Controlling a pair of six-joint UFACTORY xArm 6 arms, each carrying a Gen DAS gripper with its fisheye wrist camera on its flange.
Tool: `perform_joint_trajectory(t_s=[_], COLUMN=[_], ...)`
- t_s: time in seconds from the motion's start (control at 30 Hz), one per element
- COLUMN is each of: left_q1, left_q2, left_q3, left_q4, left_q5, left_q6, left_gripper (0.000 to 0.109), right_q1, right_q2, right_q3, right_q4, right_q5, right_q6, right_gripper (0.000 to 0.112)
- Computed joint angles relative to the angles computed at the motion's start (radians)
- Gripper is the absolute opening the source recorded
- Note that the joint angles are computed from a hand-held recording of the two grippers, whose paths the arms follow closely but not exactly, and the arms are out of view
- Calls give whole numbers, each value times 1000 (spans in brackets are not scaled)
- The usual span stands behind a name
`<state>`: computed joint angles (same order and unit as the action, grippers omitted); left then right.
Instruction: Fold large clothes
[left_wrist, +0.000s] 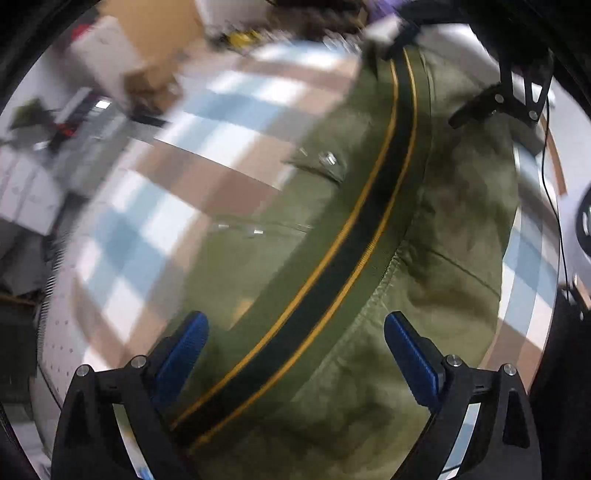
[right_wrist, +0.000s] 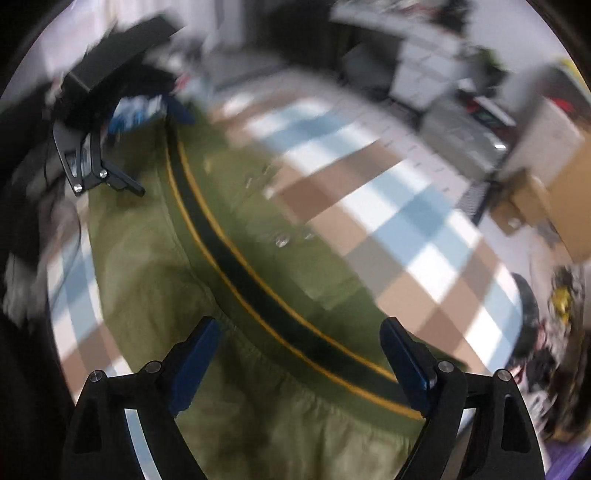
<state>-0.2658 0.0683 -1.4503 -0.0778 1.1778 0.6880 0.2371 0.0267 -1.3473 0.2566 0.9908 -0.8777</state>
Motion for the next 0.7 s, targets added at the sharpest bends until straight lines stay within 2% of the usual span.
perform_joint_trajectory(t_s=[0.1, 0.13, 0.17, 0.2, 0.27, 0.33, 0.37, 0.43, 0.6, 0.7], left_q1=[6, 7, 18, 35, 62, 61, 57, 51, 21, -12], left_q2=[107, 127, 171, 210, 267, 263, 255, 229, 221, 179], left_q3=[-89, -103, -148, -204, -286, -276, -263, -240, -281, -220], left_q4=[20, 30, 33, -6, -73, -82, -74, -65, -48, -8], left_q5=[49, 46, 60, 117, 189, 185, 180, 193, 333, 295], left_q6=[20, 19, 16, 27, 21, 41, 48, 64, 81, 75], left_gripper=[94, 93, 93, 93, 93, 91, 90, 87, 86, 86], right_q1=[22, 21, 21, 19, 19, 21, 20, 20, 20, 22], right_q2=[66, 102, 142, 186, 238, 248, 247, 230, 100, 34], right_q3=[-44, -82, -127, -177, -234, -244, -248, -242, -128, -67], right_q4=[-64, -78, -98, -112, -132, -133, -127, -121, -86, -71], right_q5=[30, 69, 113, 177, 241, 263, 278, 296, 314, 275], right_q6=[-12, -8, 0, 0, -3, 0, -5, -25, -93, -103], right_gripper=[85, 76, 57, 50, 50, 46, 41, 20, 12, 11])
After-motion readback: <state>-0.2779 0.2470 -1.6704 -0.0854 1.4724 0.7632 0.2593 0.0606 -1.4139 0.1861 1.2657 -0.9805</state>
